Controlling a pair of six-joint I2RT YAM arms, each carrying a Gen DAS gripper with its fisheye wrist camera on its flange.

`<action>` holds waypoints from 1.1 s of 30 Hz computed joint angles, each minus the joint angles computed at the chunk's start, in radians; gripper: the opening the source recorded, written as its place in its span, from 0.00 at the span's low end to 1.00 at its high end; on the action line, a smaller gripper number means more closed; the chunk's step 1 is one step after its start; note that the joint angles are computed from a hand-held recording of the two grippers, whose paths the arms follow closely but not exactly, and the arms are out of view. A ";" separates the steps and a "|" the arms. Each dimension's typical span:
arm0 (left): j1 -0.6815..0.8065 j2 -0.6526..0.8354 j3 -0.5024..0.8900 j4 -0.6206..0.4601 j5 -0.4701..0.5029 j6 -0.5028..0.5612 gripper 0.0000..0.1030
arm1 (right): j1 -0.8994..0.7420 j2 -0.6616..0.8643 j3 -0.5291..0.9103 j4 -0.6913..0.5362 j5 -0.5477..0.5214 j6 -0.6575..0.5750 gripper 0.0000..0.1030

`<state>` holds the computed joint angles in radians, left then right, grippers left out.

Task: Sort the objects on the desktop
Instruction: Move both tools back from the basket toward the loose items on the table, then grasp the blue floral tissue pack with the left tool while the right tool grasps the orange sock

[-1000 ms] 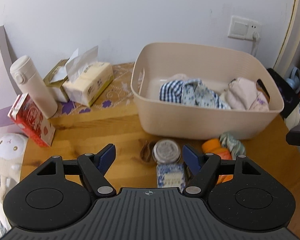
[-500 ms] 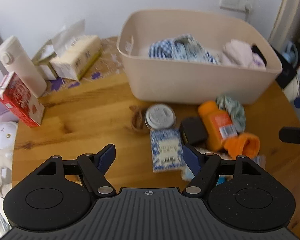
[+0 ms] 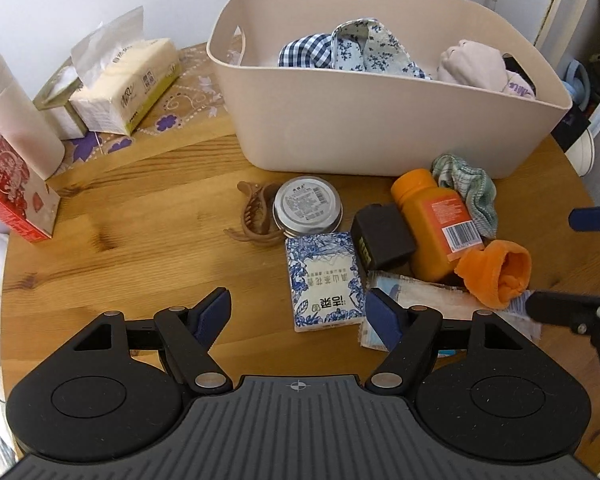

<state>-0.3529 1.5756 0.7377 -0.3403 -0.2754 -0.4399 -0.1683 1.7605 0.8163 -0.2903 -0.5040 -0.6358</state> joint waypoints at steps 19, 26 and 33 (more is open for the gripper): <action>0.077 0.130 0.032 0.090 0.092 0.037 0.73 | 0.098 0.041 -0.004 0.052 0.037 0.091 0.99; 0.109 0.135 0.016 0.121 0.125 0.044 0.72 | 0.112 0.064 0.004 0.062 0.034 0.112 0.77; 0.120 0.158 0.022 0.116 0.133 0.065 0.47 | 0.103 0.088 0.027 0.029 0.001 0.100 0.45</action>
<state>-0.2333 1.7337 0.7600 -0.2244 -0.1428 -0.3747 -0.0655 1.8484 0.8436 -0.2612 -0.5031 -0.5360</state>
